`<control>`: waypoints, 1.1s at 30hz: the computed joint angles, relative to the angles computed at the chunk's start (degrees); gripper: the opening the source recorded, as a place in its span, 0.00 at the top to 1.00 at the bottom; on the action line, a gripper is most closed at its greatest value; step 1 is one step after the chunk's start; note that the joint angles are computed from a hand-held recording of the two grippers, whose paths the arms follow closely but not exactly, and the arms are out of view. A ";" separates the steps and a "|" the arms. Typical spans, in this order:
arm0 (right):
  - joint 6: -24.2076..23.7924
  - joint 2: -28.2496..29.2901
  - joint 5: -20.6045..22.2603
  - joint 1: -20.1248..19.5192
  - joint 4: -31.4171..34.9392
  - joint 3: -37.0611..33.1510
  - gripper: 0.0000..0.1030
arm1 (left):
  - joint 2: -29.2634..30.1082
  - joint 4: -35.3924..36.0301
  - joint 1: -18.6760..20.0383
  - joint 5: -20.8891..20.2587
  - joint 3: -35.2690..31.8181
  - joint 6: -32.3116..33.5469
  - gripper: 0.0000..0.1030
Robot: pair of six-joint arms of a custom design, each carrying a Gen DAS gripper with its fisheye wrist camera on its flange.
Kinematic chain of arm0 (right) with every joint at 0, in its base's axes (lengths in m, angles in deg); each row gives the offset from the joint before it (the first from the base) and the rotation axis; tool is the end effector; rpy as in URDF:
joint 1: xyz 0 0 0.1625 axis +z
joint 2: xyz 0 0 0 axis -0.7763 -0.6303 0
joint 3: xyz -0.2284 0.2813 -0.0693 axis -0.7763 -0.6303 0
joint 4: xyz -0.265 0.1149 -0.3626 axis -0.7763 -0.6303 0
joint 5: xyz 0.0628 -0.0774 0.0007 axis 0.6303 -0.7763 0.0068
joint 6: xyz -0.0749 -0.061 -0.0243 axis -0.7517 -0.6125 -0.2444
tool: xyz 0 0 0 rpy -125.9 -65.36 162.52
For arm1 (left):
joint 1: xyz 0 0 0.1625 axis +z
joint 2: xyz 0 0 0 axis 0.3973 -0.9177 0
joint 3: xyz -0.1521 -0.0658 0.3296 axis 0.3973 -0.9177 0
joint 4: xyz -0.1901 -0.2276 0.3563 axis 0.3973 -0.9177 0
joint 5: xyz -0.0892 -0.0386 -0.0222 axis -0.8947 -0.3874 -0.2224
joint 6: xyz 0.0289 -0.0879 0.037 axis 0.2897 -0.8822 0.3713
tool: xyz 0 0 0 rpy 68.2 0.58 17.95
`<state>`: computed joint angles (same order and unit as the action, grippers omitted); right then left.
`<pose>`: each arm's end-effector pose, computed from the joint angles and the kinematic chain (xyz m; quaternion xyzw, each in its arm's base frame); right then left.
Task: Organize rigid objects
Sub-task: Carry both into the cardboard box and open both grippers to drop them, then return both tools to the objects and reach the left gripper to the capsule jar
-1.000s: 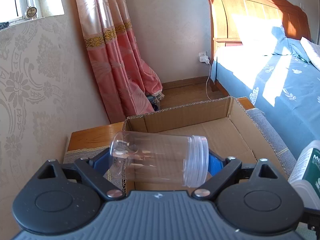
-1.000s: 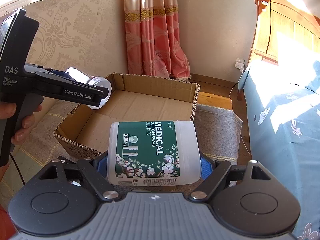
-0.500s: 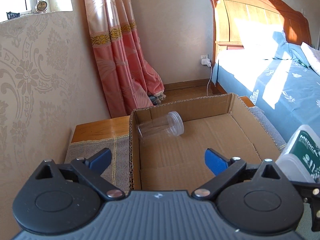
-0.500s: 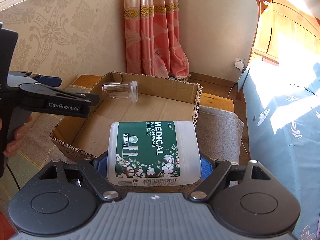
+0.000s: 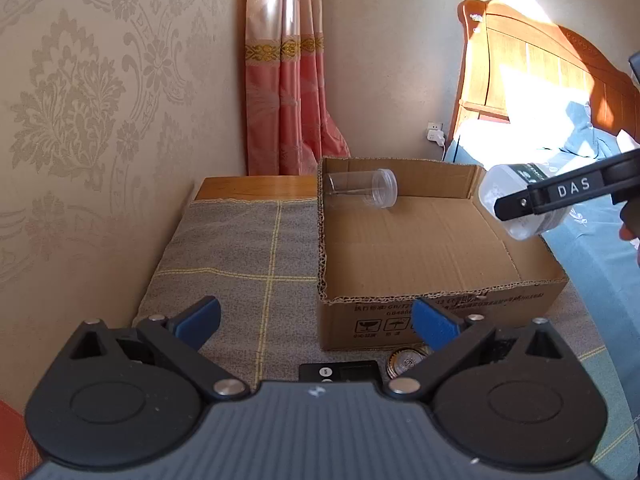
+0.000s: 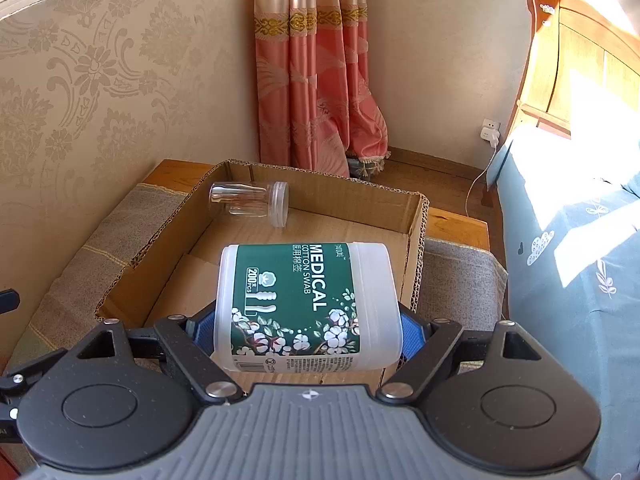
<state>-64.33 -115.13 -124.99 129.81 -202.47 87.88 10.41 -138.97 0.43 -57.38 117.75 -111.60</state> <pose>0.0115 -0.4489 0.3299 0.1833 -0.8780 0.2868 0.3365 -0.3125 -0.3730 -0.0324 0.2380 0.8544 -0.3495 0.3021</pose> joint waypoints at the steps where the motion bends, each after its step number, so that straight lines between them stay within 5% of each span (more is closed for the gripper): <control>1: 0.50 1.66 -0.60 0.32 -0.35 -1.11 0.16 | -0.43 1.71 0.03 0.14 0.16 -1.36 0.02; 8: 2.72 12.04 -3.26 1.40 -5.89 -7.47 0.15 | -2.98 4.50 -0.24 0.25 2.38 -3.80 0.02; 10: 3.39 14.04 -4.24 1.81 -8.65 -8.49 0.00 | -3.53 4.34 -0.32 0.36 2.93 -3.88 0.02; 12: 4.02 13.68 -3.45 1.73 -8.88 -8.28 0.00 | -4.13 4.64 -0.35 0.15 3.28 -4.09 0.02; 22: 4.93 5.10 -3.78 2.22 -6.02 -1.87 0.00 | -5.50 5.48 -1.19 0.15 4.42 -3.96 0.01; 33: 1.73 -10.48 1.32 -2.47 -6.48 11.06 0.00 | -6.46 9.25 -1.82 -0.87 5.26 -6.07 0.01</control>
